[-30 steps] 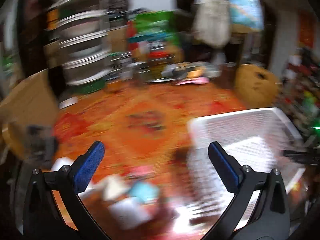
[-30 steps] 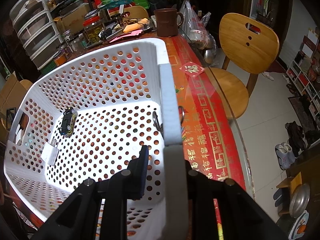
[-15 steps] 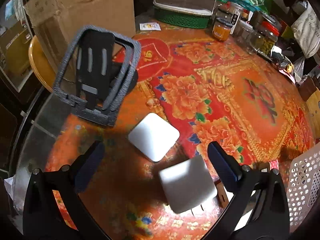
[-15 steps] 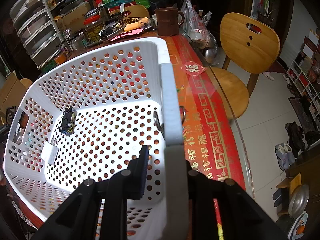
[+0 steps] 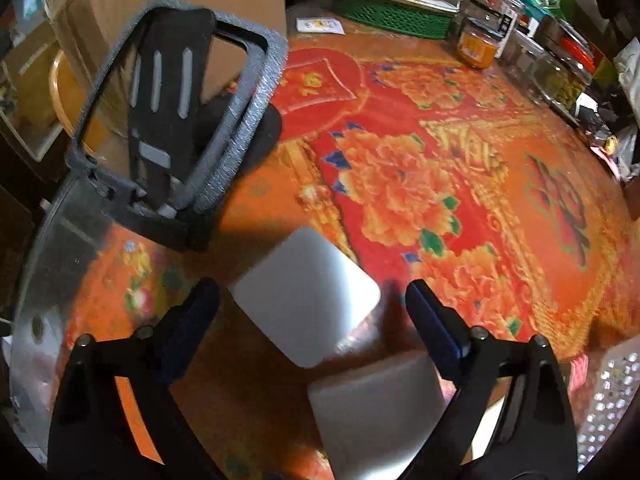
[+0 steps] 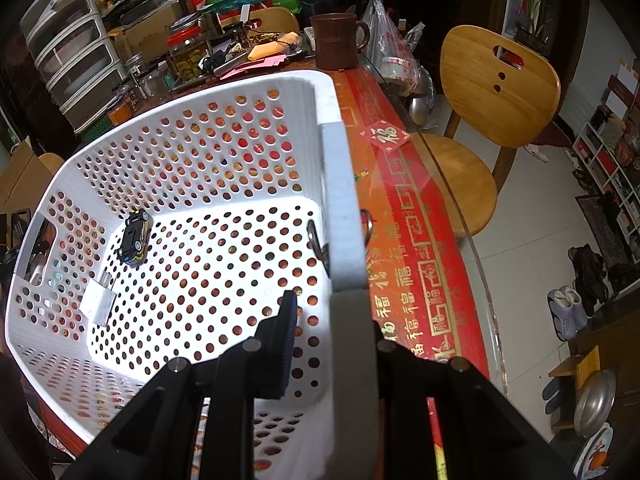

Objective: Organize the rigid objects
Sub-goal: 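Grasp the flat white charger on the table with the left gripper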

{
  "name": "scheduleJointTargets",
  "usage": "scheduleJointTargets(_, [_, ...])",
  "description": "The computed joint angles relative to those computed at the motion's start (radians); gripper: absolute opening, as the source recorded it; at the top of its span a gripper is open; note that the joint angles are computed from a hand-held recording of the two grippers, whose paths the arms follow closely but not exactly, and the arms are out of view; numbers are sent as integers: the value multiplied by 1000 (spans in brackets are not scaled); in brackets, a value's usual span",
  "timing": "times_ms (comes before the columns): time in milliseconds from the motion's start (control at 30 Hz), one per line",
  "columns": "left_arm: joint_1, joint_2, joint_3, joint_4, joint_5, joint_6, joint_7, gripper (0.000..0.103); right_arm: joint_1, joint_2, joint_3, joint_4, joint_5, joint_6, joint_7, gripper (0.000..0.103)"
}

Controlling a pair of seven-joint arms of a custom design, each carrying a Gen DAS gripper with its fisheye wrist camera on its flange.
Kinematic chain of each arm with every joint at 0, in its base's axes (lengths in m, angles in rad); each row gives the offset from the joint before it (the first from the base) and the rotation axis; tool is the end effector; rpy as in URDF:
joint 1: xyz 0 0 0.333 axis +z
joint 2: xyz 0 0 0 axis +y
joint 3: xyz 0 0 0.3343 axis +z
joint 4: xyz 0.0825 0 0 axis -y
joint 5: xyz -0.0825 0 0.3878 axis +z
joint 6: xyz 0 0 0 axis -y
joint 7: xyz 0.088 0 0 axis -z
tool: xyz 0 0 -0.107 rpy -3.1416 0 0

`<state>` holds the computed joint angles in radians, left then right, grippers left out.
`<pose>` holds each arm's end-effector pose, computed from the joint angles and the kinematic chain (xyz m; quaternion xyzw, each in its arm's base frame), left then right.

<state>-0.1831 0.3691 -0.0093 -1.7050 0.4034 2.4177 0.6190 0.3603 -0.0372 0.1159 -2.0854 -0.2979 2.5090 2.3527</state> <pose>0.6838 -0.1305 0.4295 -0.8380 0.4956 -0.1311 0.1868 0.5129 0.2679 0.5081 -0.6473 0.7190 -0.1485 0.2049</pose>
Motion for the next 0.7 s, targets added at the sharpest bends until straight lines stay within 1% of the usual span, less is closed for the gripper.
scheduleJointTargets(33, [-5, 5, 4, 7, 10, -8, -9, 87, 0, -1, 0, -1, -1, 0, 1, 20])
scheduleJointTargets(67, [-8, 8, 7, 13, 17, -10, -16, 81, 0, 0, 0, -1, 1, 1, -1, 20])
scheduleJointTargets(100, [-10, 8, 9, 13, 23, -7, -22, 71, 0, 0, 0, 0, 3, 1, -2, 20])
scheduleJointTargets(133, [-11, 9, 10, 18, 29, -6, -25, 66, 0, 0, 0, 0, 3, 2, -3, 20])
scheduleJointTargets(167, [-11, 14, 9, 28, 30, -9, -24, 58, 0, 0, 0, 1, 3, 1, -3, 20])
scheduleJointTargets(200, [-10, 18, 8, 35, 30, -12, -18, 56, 0, 0, 0, 1, 3, 1, -3, 20])
scheduleJointTargets(333, [-28, 35, 17, 64, 63, -32, -34, 55, 0, -1, 0, 0, 9, 6, -5, 20])
scheduleJointTargets(400, [-30, 37, 15, 67, 68, -28, -35, 55, -1, -1, 0, 0, 9, 5, -7, 20])
scheduleJointTargets(433, [-34, 20, 16, 44, 81, -13, -38, 55, -1, -1, 0, 0, 10, 5, -6, 20])
scheduleJointTargets(533, [-60, -5, 28, 29, 157, -11, -87, 55, 0, 0, 1, 2, 6, 0, -6, 20])
scheduleJointTargets(600, [-64, -23, 25, 25, 189, -6, -110, 55, 1, 1, 2, 4, 3, -3, -5, 20])
scheduleJointTargets(667, [-76, -39, 21, 31, 232, -18, -141, 55, 2, 1, 2, 5, 1, -4, -3, 20])
scheduleJointTargets(700, [-73, -53, 14, 22, 242, -6, -144, 55, 2, 1, 2, 4, 2, -2, -3, 20])
